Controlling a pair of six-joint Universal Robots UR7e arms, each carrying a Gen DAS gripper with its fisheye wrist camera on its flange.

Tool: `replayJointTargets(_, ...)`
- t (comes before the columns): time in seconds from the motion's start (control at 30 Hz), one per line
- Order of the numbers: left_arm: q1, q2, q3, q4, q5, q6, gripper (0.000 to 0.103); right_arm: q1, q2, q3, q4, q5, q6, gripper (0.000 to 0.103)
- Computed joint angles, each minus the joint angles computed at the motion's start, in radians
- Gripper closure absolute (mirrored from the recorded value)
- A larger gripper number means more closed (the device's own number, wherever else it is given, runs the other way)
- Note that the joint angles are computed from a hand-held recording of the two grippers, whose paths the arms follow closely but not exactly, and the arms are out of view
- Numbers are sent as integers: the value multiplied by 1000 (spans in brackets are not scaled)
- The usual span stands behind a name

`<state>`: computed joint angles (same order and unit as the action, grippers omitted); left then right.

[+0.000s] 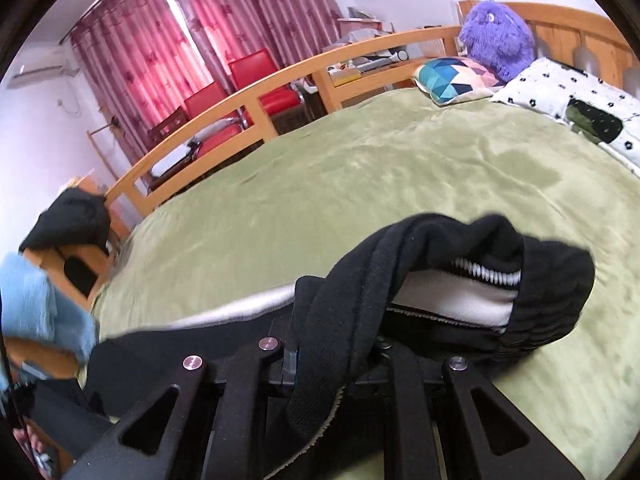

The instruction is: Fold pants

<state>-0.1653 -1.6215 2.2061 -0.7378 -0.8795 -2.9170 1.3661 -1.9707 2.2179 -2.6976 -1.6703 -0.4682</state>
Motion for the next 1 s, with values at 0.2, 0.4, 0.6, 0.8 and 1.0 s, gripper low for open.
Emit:
replayJointTargets(0.2, 283, 55, 9, -237, 122, 276, 56, 29, 237, -59, -163, -78, 64, 53)
replayJointTargets(0.4, 246, 54, 75, -352, 89, 339, 32, 0, 219, -35, -65, -87, -34, 49)
replayJointTargets(0.6, 114, 1, 153, -449, -40, 376, 32, -34, 29, 90, -95, -69, -225, 41)
replayJointTargets(0.8, -5, 69, 193, -559, -164, 404, 27, -197, -104, 190, -32, -46, -325, 41)
replayJointTargets(1.0, 26, 111, 312, -887, -149, 491, 27, -403, -139, 218, 90, 59, -314, 41)
